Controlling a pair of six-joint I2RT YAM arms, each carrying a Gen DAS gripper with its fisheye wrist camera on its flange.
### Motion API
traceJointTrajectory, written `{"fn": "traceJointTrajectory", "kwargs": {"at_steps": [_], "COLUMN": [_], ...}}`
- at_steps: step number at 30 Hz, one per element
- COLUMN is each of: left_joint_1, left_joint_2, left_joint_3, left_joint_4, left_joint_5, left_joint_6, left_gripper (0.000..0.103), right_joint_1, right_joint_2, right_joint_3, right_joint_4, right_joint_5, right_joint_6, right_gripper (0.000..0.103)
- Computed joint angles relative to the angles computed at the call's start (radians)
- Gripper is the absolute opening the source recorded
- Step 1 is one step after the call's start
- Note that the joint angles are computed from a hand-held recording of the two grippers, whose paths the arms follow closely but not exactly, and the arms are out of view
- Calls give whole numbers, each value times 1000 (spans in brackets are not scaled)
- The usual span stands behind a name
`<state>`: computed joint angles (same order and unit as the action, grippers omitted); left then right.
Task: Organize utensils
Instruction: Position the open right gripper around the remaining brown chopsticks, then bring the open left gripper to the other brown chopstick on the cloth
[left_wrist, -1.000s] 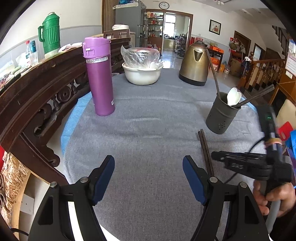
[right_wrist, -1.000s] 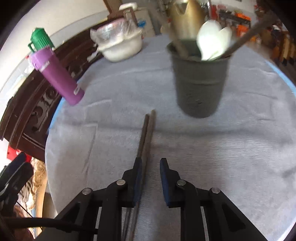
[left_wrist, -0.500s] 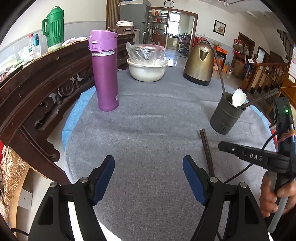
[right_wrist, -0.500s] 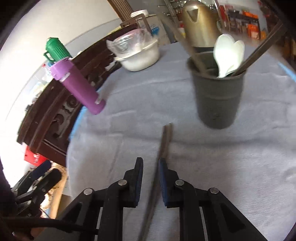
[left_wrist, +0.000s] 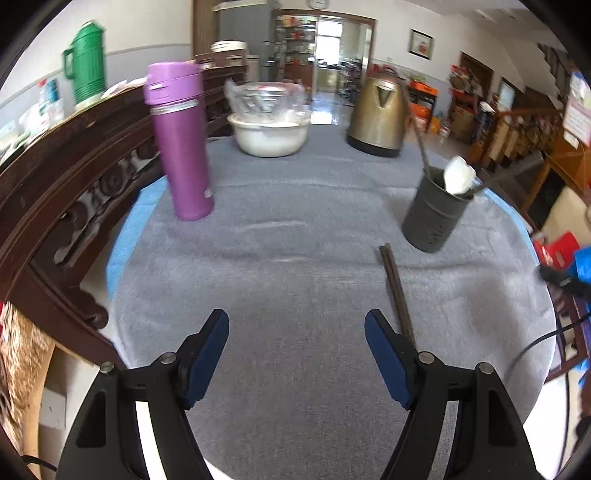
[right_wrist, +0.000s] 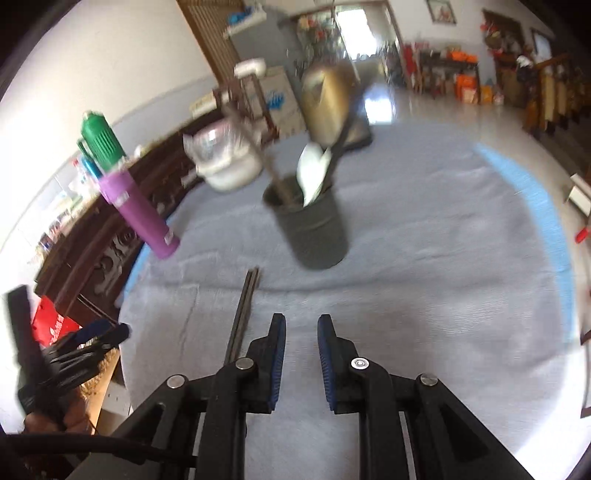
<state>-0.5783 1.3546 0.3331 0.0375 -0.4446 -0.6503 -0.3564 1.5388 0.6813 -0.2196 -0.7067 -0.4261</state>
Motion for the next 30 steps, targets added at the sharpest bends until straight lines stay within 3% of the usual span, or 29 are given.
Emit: {"fn": "traceJointTrajectory", "kwargs": {"at_steps": [2, 5, 11, 18, 30], "left_joint_1": [2, 36, 54, 48, 36], "left_joint_2": [68, 234, 442, 571, 632], "left_joint_3": [28, 115, 245, 380, 476], "left_joint_4": [44, 96, 113, 22, -24], "left_joint_5": [24, 134, 216, 186, 168], "left_joint_6": [29, 82, 78, 77, 92], "left_gripper": [77, 77, 77, 77, 79], "right_joint_1": [-77, -171, -179, -208, -274], "right_joint_2": [-38, -61, -1, 97, 232], "right_joint_3": [-4, -10, -62, -58, 26], "right_joint_4": [-35, -57, -22, -8, -19], "right_joint_5": [-48, -90, -78, -105, -144], "right_joint_6": [-38, -71, -75, -107, -88], "right_gripper": [21, 21, 21, 21, 21]}}
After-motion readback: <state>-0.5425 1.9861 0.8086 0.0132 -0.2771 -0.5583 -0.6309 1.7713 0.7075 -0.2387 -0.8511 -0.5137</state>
